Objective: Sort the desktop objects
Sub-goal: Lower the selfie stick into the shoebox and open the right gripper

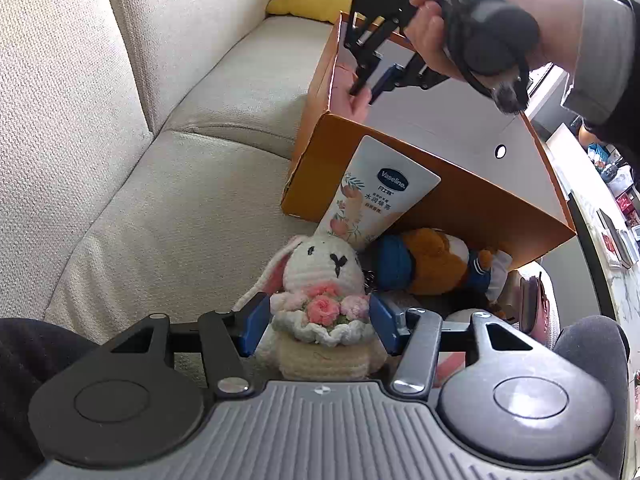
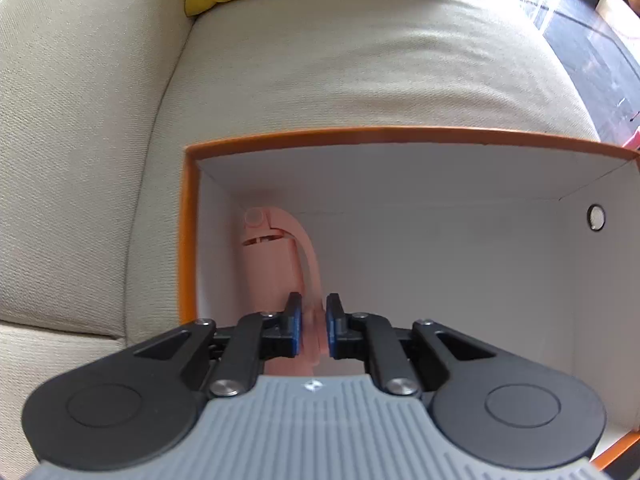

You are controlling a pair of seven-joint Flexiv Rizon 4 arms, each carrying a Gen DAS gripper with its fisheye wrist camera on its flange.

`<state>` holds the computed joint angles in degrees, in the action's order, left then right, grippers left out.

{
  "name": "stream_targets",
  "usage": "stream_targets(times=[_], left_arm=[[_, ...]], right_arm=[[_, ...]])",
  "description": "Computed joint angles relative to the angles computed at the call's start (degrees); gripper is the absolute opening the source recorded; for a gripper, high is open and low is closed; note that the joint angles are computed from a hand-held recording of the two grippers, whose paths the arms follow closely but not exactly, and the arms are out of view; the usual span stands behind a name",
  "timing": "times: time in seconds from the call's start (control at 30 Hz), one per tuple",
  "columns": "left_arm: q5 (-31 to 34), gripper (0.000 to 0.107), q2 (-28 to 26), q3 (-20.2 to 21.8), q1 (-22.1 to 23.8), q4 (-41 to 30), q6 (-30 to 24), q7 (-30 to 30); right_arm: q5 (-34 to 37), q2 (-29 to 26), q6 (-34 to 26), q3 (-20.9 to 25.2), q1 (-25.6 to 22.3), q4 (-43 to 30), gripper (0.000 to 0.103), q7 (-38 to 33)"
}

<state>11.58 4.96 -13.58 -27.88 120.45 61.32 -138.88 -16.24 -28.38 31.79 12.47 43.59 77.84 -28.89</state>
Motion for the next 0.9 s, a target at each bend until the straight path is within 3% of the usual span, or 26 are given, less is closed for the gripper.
stream_targets(times=[0.2, 0.3, 0.4, 0.6, 0.73, 0.9], left_arm=[[-0.3, 0.064, 0.1, 0.2, 0.0, 0.6, 0.8, 0.0], [-0.5, 0.064, 0.0, 0.1, 0.0, 0.6, 0.7, 0.1], [0.0, 0.064, -0.2, -0.1, 0.0, 0.3, 0.4, -0.1], [1.2, 0.065, 0.6, -0.2, -0.1, 0.0, -1.1, -0.9], [0.7, 0.066, 1.7, 0.0, -0.2, 0.8, -1.4, 0.7], [-3.3, 0.066, 2.0, 0.3, -1.0, 2.5, 0.8, 8.2]], right_arm=[[1.6, 0.4, 2.4, 0.0, -0.2, 0.9, 0.015, 3.8], [4.5, 0.8, 5.3, 1.3, -1.9, 1.8, 0.023, 2.8], [10.8, 0.6, 9.5, 3.5, -4.2, 1.9, 0.015, 1.0], [12.1, 1.2, 11.7, 4.0, -4.9, 3.0, 0.015, -3.7], [12.3, 5.7, 13.4, 4.9, -6.4, 7.5, 0.016, -11.0], [10.8, 16.6, 19.4, 6.2, -8.8, 20.2, 0.017, -21.8]])
